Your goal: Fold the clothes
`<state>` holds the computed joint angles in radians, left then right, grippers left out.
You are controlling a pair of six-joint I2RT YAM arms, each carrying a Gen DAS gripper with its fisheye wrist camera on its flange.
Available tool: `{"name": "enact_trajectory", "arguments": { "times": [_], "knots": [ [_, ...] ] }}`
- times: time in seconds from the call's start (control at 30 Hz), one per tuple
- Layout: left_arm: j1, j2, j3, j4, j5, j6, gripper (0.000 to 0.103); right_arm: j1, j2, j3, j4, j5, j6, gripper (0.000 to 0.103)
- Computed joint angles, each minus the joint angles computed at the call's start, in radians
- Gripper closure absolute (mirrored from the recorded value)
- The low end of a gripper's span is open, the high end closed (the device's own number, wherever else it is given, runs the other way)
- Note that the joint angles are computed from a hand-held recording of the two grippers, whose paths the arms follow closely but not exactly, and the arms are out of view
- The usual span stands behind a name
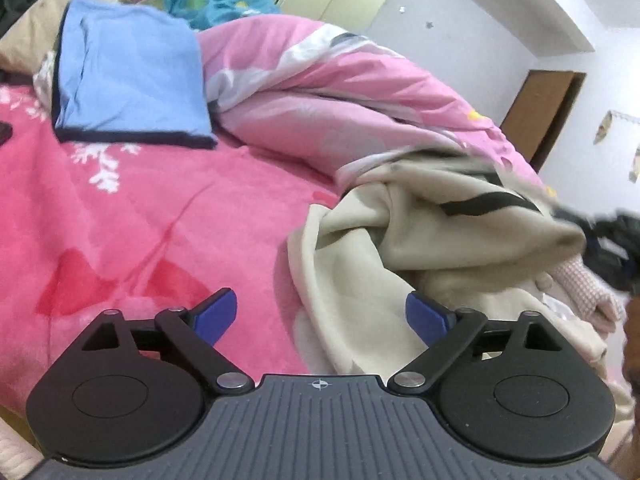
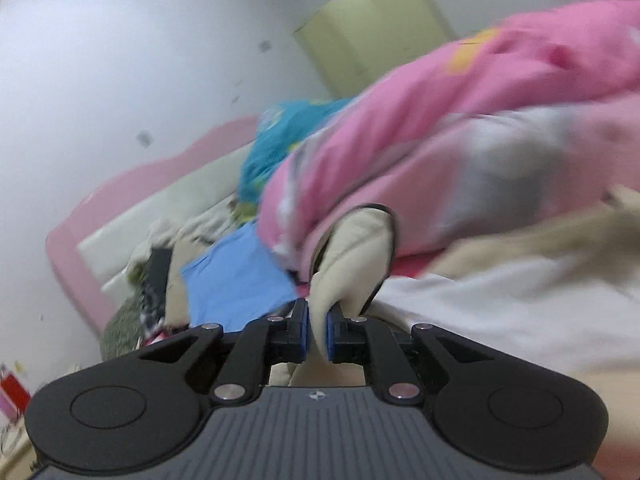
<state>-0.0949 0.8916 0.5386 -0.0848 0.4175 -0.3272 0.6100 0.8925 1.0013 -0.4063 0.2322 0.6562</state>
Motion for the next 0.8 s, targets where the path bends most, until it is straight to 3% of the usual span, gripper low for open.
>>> {"name": "enact_trajectory", "arguments": {
  "times": [0.13, 0.23, 0.3, 0.4, 0.47, 0.5, 0.57, 0.67, 0.8],
  "knots": [
    [-0.053, 0.017, 0.029, -0.039, -0.013, 0.017, 0.009, 0.001, -0.208, -0.181, -0.02, 0.05, 0.113, 0.094],
    [-0.123, 0.035, 0.048, -0.066, -0.073, 0.022, 0.011, -0.07, -0.277, -0.262, -0.011, -0.012, 0.179, 0.093],
    [-0.213, 0.056, 0.061, -0.089, -0.192, 0.035, 0.024, -0.107, -0.291, -0.279, 0.003, -0.048, 0.184, 0.094],
    [-0.377, 0.062, 0.051, -0.084, -0.449, 0.079, 0.041, -0.143, -0.294, -0.29, 0.028, -0.081, 0.183, 0.093],
    [-0.479, 0.057, 0.026, -0.038, -0.588, 0.133, 0.061, -0.17, -0.319, -0.31, 0.022, -0.105, 0.215, 0.093],
    [-0.524, 0.055, 0.017, -0.018, -0.645, 0.161, 0.067, -0.184, -0.329, -0.32, 0.016, -0.117, 0.236, 0.093],
    [-0.596, 0.06, 0.008, 0.007, -0.755, 0.212, 0.091, -0.215, -0.335, -0.335, 0.001, -0.146, 0.29, 0.093],
    [-0.607, 0.074, 0.038, -0.022, -0.824, 0.223, 0.102, -0.239, -0.333, -0.346, -0.021, -0.16, 0.326, 0.093],
    [-0.52, 0.053, 0.087, -0.03, -0.84, 0.323, 0.102, -0.258, -0.34, -0.353, -0.022, -0.178, 0.344, 0.092]
  ]
}}
